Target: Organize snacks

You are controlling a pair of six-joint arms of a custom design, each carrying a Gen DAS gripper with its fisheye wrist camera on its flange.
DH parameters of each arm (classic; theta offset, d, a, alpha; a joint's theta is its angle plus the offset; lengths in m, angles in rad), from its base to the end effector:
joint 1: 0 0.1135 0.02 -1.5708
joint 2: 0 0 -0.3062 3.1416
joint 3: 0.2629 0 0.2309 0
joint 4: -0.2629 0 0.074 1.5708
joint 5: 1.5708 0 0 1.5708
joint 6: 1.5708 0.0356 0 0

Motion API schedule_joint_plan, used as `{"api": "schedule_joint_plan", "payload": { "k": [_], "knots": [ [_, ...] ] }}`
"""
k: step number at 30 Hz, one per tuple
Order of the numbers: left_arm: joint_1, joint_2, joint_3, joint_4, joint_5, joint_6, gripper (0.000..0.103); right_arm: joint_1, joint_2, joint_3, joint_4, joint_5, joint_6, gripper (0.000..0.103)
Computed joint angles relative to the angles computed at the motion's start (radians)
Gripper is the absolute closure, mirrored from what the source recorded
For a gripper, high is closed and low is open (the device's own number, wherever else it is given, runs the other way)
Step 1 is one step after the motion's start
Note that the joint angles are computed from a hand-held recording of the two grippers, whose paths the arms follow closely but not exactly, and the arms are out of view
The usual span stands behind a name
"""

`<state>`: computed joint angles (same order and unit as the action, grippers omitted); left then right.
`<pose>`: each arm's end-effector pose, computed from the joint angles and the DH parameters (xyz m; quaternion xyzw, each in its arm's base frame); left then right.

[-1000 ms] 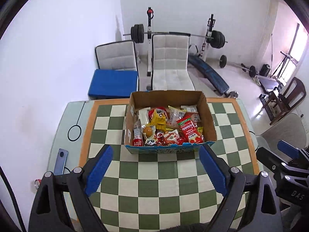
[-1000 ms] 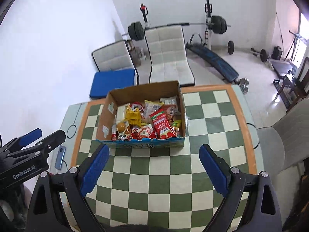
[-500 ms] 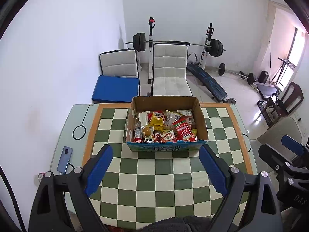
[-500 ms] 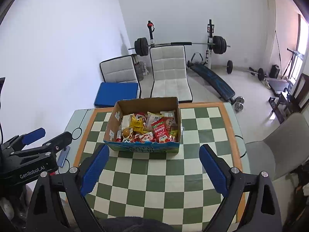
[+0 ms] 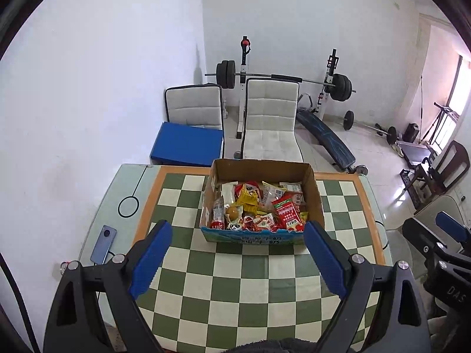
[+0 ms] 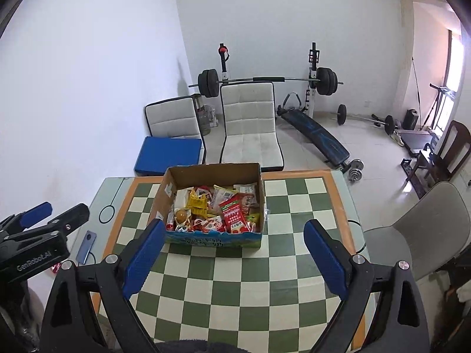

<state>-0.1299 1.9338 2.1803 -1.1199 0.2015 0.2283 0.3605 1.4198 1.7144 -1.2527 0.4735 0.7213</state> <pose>0.3959 -0.0589 0.4289 0.2004 0.9140 -0.0777 0.3442 0.2216 0.0662 0.4519 0.2359 0.8991 -0.0407 0.3665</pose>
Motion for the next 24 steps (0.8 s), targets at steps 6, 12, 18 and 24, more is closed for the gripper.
{"api": "schedule_joint_plan", "payload": {
  "k": [6,12,18,24],
  "knots": [
    [-0.001,0.014,0.022,-0.004,-0.007,0.011,0.011,-0.023,0.009,-0.027,0.044,-0.006,-0.013,0.006],
    [-0.002,0.030,0.044,-0.013,-0.014,0.017,0.011,-0.027,0.020,-0.025,0.047,-0.008,-0.019,0.006],
    [-0.006,0.042,0.055,-0.015,-0.019,0.023,0.011,-0.040,0.031,-0.045,0.075,-0.017,-0.024,0.005],
    [-0.010,0.052,0.075,-0.023,-0.021,0.021,0.011,-0.047,0.031,-0.054,0.089,-0.011,-0.030,0.005]
  ]
}}
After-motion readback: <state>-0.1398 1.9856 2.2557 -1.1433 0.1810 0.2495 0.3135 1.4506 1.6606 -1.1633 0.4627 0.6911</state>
